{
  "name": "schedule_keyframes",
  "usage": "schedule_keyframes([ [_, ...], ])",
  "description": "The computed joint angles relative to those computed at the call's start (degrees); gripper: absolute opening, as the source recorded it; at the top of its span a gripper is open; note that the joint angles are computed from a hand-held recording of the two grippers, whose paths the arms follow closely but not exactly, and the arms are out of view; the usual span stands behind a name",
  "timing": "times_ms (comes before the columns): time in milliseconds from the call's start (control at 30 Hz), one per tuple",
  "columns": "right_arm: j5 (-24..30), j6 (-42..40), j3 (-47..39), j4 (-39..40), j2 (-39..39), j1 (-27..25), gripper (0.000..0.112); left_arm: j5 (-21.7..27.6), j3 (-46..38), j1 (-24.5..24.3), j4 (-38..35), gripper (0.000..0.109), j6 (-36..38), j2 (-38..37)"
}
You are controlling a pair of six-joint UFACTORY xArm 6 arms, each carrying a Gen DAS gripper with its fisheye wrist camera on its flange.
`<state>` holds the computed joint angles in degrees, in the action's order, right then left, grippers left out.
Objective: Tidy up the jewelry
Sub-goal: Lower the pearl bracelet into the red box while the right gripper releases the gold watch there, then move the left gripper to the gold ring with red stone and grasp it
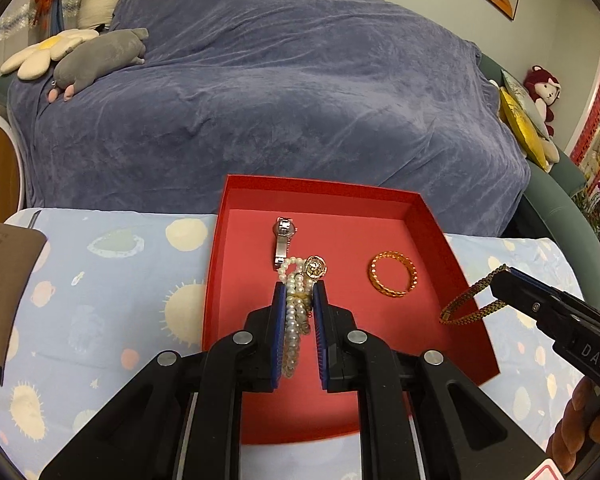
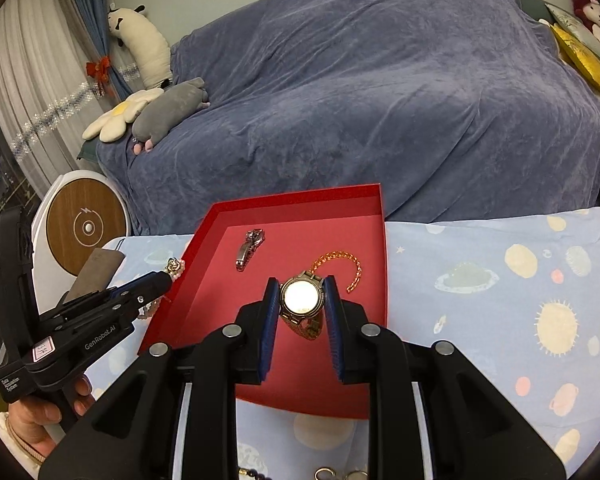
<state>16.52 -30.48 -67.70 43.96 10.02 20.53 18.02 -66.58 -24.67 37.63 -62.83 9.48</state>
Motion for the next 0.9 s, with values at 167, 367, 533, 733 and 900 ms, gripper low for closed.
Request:
schedule_keyframes([
  [167, 0.88, 1.22, -3.66, -2.17, 5.44, 0.0, 0.022, -1.21, -2.37, 1.21, -2.5, 0.011, 1.44, 4.47],
  [367, 1.16, 2.85, -4.39, -6.5, 8.02, 0.09, 0.023, 1.05, -4.58, 1.08, -3.05, 0.015, 2.92, 6.84],
  [533, -0.34, 1.22, -1.46, -5.49, 5.56, -0.1, 0.024, 1.26, -2.9, 1.64, 2.98, 0.049, -4.36, 5.16],
  [733, 0.66, -3.02, 6.18, -0.28, -4.03, -1.56, 0.033, 1.67, 3.86, 1.47, 3.55, 0.052, -6.07, -2.36],
  [900, 1.42, -2.3, 15.16, -1.89, -14.57, -2.31, 0.033, 4.63, 11.61, -0.92, 5.24, 0.055, -7.97, -11.44],
])
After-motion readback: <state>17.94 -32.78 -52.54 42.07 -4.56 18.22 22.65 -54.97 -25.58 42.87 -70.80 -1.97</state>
